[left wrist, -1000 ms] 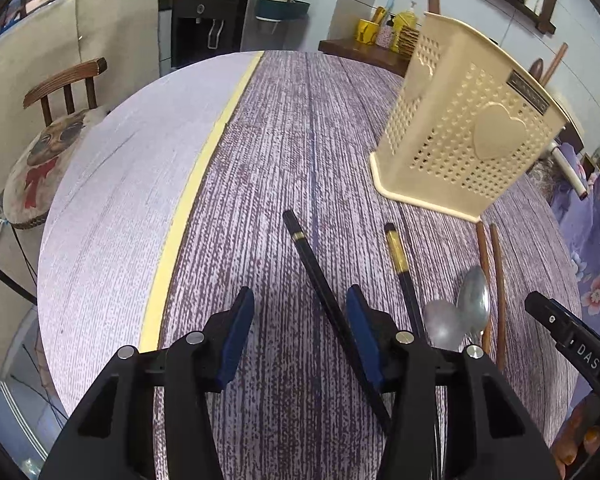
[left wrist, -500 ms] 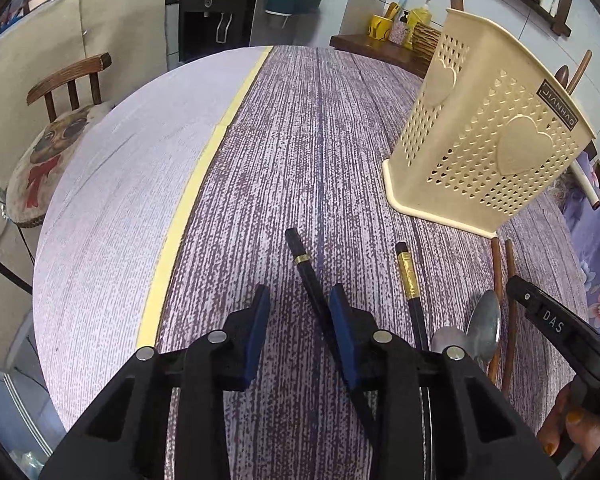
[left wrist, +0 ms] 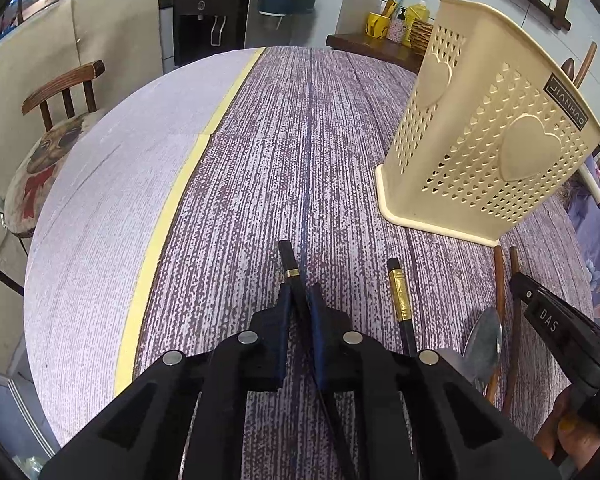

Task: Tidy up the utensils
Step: 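Close the left tool on the black chopstick while the right tool closes on the wooden one, then lift the black chopstick with the left tool while the right tool carries the wooden chopstick to the basket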

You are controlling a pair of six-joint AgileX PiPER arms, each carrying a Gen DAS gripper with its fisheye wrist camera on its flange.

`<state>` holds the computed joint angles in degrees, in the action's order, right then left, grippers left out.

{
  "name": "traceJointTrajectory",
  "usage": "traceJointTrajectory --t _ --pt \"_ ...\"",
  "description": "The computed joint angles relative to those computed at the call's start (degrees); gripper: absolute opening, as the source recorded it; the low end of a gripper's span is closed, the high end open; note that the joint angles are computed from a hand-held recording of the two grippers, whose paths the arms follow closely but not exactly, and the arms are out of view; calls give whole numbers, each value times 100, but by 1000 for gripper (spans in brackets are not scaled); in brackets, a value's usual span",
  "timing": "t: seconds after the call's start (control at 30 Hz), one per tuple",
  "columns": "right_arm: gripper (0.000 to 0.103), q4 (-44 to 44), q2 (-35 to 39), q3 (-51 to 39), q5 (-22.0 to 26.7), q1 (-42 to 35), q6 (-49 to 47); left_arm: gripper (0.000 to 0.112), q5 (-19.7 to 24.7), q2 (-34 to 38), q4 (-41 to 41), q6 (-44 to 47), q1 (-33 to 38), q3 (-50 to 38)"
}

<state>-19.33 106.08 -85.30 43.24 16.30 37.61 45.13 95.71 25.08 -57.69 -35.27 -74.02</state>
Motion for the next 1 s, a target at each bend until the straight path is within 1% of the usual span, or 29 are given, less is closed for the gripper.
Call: traceJointTrajectory --t 0.13,0.27,0.37,0.57,0.67,0.77,0.93,0.97,1.0 --pt "8 270 -38 27 -70 -79 -162 9 -55 31 -245 157 75 -70" --pt "8 667 -62 70 -224 -277 -557 8 -166 52 -394 283 131 -81" --pt "8 1396 -121 172 -427 -530 -1166 8 -264 42 -620 461 172 -79" --pt "8 2435 -321 439 -681 -973 -2126 8 -369 -49 -604 494 131 -77" --pt "8 2939 -570 685 -817 -1156 -2687 8 -440 -218 -648 591 117 -27" --pt "8 3751 -871 831 -781 -1449 -3557 8 -499 -436 -651 637 86 35" --pt "8 4505 -1351 914 -640 -1687 -4416 8 -536 -822 -644 784 39 34" --pt "8 4611 -1450 901 -587 -1739 -4542 8 -524 -891 -569 757 -7 26" --pt "8 4563 -1663 1058 -657 -1598 -4439 8 -491 -969 -502 756 -53 -7"
